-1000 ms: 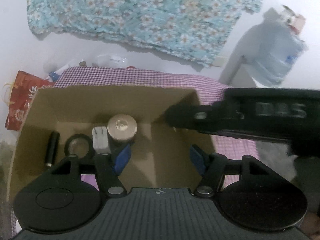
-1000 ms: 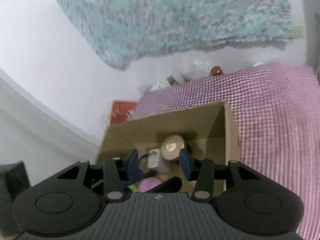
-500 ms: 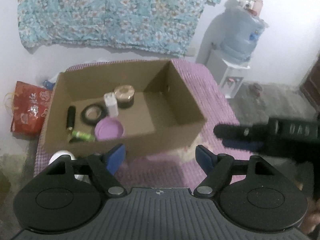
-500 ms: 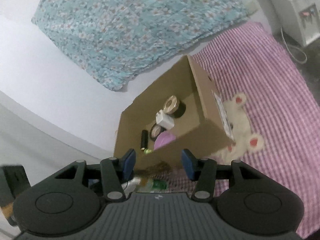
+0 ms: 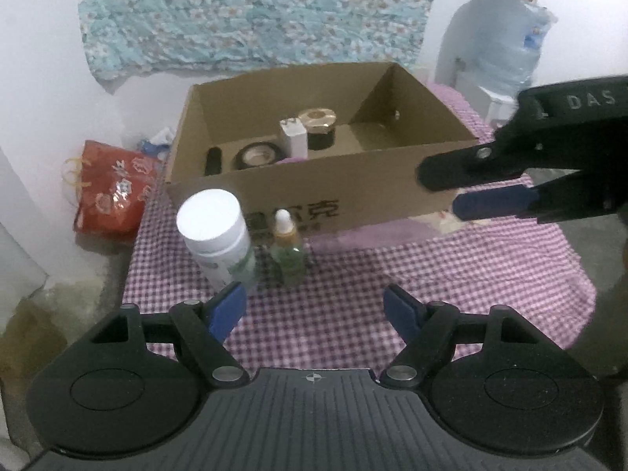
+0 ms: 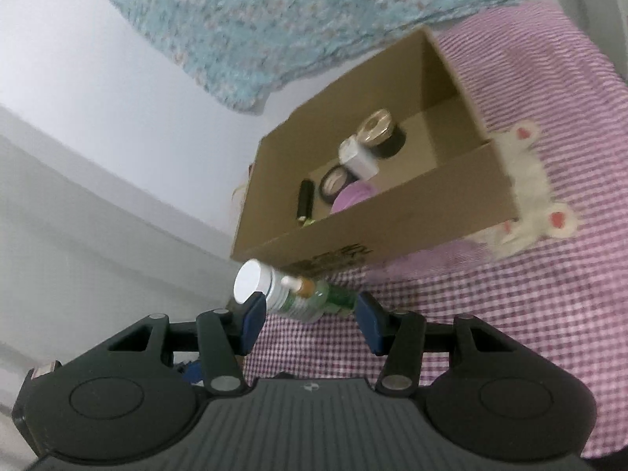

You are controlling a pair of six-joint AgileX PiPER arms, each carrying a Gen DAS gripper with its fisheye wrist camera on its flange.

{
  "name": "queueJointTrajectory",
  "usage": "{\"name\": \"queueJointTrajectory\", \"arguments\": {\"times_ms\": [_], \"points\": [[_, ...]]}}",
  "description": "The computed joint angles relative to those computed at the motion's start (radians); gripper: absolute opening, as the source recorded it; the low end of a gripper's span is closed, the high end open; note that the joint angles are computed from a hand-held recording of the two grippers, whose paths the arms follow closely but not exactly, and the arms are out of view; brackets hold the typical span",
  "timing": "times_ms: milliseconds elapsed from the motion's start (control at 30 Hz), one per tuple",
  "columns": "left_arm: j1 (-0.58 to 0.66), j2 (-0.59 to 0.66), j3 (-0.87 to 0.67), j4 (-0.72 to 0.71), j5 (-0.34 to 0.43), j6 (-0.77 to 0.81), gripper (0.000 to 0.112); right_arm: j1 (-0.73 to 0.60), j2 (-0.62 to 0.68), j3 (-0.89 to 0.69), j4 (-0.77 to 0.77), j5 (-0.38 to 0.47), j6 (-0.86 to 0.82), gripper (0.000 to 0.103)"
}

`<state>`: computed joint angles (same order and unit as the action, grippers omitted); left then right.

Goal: Organize rigid objects
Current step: 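Grasp the green dropper bottle by its neck with the right gripper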

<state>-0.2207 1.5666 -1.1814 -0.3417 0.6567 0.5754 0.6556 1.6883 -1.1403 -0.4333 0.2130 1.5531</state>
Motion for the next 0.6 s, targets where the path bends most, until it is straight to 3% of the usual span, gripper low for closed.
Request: {"name": "queueJointTrajectory", "arguments": {"times_ms": [200,400,600], "points": [[-0.040,0.018,0.108,0.024,-0.251,0.041,0.071,0.031,0.155,-0.227,0.141,0.141,-0.310,0.054],[-0.053,0.102,0.102,-0.012,-0.316,0.067,0.059,0.000,0.316,-0.455,0.342,0.278,-0.670,0.051],[-0.063,0.170,0.092,-0.032,-0.365,0.081,0.050,-0.005,0.468,-0.679,0.360,0.429,-0.840,0.045]]}}
